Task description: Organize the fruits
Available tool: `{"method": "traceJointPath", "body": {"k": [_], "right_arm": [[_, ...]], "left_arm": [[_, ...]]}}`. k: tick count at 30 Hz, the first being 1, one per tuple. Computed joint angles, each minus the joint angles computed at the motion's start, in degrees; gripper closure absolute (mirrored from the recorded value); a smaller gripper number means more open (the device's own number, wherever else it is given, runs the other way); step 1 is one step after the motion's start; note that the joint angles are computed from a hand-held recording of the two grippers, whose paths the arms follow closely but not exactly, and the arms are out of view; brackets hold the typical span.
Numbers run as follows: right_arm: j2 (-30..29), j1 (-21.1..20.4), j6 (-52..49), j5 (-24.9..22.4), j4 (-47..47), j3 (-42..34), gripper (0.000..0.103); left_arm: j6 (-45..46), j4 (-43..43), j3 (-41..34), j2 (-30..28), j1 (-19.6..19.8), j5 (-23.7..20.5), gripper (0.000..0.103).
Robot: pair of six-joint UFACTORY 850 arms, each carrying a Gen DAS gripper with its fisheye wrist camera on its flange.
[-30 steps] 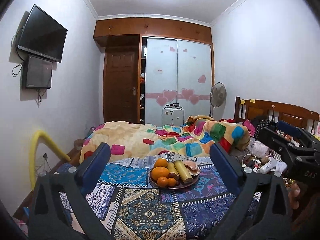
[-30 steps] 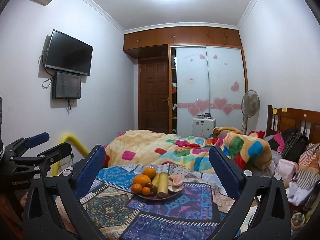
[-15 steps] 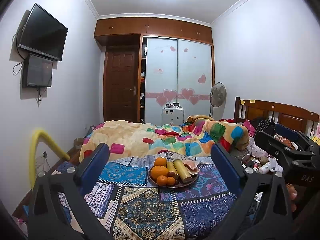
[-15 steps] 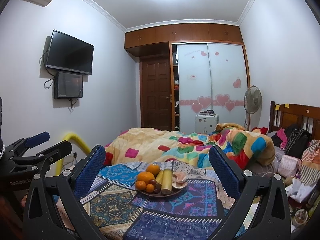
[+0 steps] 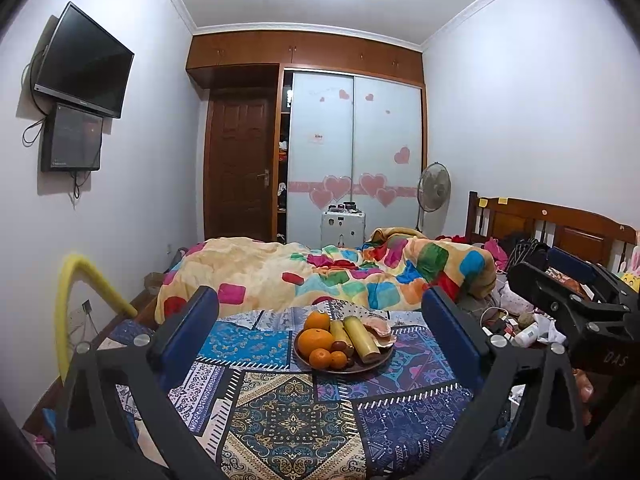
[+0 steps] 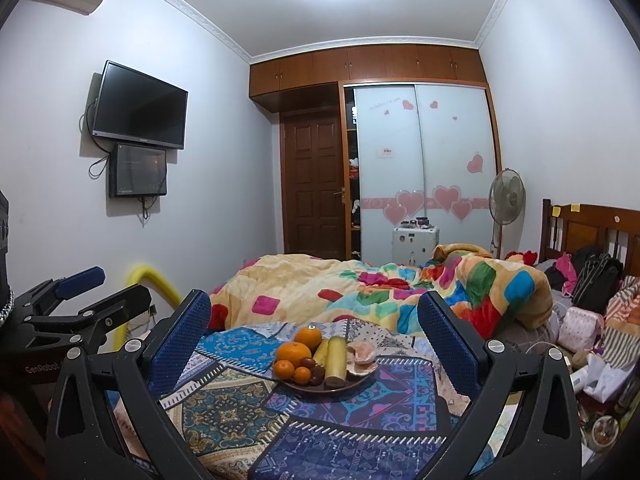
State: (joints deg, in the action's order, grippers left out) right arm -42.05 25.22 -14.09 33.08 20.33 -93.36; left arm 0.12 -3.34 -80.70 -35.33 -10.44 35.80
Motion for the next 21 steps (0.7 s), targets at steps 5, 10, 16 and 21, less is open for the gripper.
{"method": "traceJointPath", "body": {"k": [5, 10, 16, 21], "right_arm": [[0.04, -0.06, 0.3, -0.17, -0.23, 0.03, 0.0], [-0.11, -0.03, 0.63, -0.36, -0.43, -0.14, 0.0], [-0.14, -0.05, 0.77, -0.6, -0.48, -0.28, 0.0], [-0.12, -0.08, 0.93, -0.59, -0.52, -0.23, 0.0]], "left_arm": [[-0.11, 0.16, -0.36, -0.22, -0.02, -0.55, 0.0], [-0.48, 0.5, -0.75, -0.5, 0.0, -1.0, 0.0], [0.3, -0.54, -1.34, -0.89, -0.29, -1.64, 0.0], [-0.29, 0.34, -1.51, -0.99, -0.26, -1.98, 0.0]]}}
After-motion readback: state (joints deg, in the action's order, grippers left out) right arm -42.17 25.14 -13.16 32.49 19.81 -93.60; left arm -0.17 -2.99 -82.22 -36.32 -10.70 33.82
